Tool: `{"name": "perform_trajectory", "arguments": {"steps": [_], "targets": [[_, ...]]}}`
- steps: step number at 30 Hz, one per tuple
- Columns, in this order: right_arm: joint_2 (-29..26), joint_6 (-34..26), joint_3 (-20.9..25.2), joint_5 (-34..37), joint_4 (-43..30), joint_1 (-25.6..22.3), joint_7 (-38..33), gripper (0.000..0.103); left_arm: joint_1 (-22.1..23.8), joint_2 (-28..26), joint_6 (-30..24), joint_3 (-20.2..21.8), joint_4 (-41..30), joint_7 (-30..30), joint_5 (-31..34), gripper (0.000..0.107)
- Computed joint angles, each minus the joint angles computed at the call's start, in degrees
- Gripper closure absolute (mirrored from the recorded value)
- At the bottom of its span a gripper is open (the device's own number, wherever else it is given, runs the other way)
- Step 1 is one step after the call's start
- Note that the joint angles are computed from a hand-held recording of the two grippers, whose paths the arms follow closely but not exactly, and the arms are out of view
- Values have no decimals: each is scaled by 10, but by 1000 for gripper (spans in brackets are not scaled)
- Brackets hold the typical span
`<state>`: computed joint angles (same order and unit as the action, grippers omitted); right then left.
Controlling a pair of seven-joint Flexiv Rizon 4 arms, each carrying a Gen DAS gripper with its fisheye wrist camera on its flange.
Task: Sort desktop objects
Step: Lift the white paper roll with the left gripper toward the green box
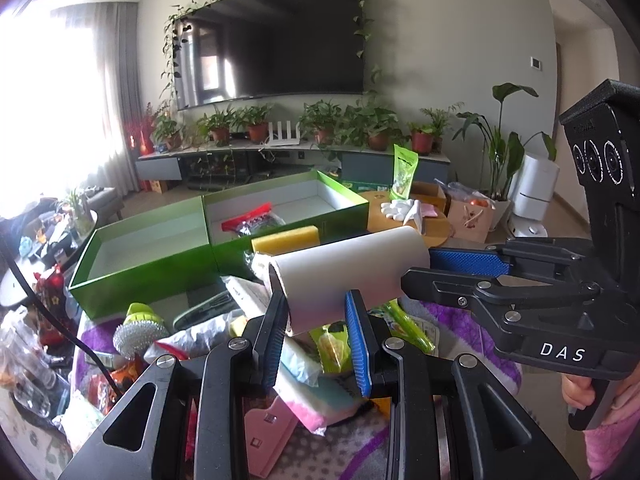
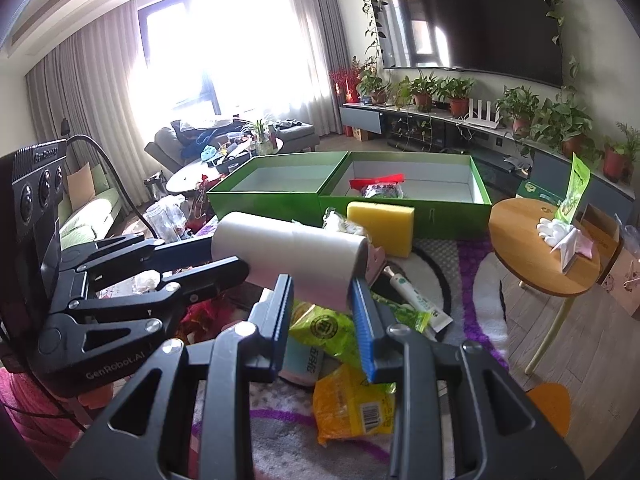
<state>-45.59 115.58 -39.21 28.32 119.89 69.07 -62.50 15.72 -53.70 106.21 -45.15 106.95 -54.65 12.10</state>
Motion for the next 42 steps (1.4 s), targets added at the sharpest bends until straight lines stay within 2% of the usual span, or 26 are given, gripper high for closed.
{"name": "perform_trajectory", "arguments": {"steps": [15,27,42], "targets": [[10,2,-5,-9,-22,-34,-34,72,-24,-8,-8,-2,-50,14,-15,78],[13,9,5,-2,-32,-56,-54,72,-38,-12,-42,-3,-79,32,-44,78],[28,2,49,-37,-72,-154,-90,72,-138,-19,-93,57,-189,85,-127,78]]}}
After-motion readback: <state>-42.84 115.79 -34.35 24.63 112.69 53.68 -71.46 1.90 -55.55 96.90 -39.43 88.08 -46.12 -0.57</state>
